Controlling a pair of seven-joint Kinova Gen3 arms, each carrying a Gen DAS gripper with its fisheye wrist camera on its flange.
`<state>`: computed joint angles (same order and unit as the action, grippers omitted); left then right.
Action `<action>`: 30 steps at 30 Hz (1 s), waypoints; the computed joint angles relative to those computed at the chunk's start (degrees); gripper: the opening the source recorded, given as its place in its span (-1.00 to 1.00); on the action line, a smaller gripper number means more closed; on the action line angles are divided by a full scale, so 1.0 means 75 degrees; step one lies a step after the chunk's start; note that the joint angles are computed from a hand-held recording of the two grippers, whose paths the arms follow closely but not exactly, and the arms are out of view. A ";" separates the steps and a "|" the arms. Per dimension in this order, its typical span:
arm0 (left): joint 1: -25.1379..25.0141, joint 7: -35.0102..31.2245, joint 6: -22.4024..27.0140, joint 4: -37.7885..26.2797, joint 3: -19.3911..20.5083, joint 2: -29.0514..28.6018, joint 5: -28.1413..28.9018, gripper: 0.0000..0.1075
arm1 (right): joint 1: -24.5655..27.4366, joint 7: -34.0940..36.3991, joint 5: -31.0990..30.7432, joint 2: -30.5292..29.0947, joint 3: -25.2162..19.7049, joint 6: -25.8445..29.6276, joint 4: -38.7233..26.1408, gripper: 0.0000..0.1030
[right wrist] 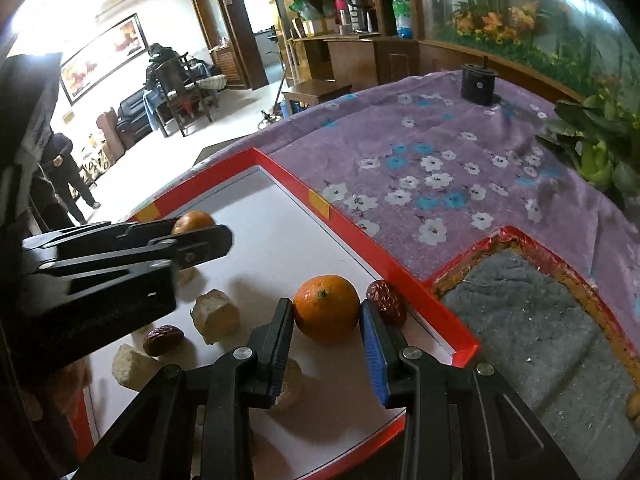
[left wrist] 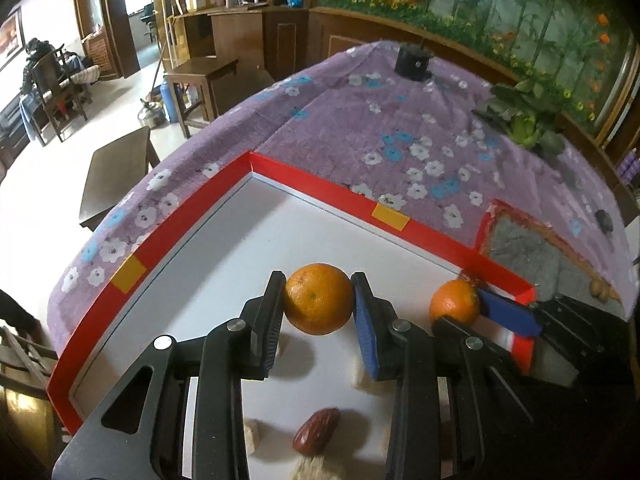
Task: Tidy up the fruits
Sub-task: 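Open the left gripper to drop its orange while the right gripper drops its orange in the tray, then move both open grippers back over the mat toward the kiwis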
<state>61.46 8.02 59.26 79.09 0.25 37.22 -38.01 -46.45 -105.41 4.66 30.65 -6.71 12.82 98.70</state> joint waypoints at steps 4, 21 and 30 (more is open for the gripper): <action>-0.0164 -0.0319 0.0117 -0.0237 0.0088 0.0175 0.0260 -0.29 | 0.0246 0.0113 -0.0108 0.0093 -0.0259 0.0077 -0.0119 -0.31; 0.0420 0.0405 0.0833 -0.0343 -0.0068 0.0089 -0.0203 0.09 | 0.1139 0.0760 -0.0901 -0.0604 -0.1209 -0.1085 0.1083 -0.27; 0.0897 0.0414 0.1524 -0.1064 0.0032 0.0332 -0.0670 0.09 | 0.0904 0.0449 -0.1087 -0.1660 -0.0867 -0.2131 0.2557 -0.24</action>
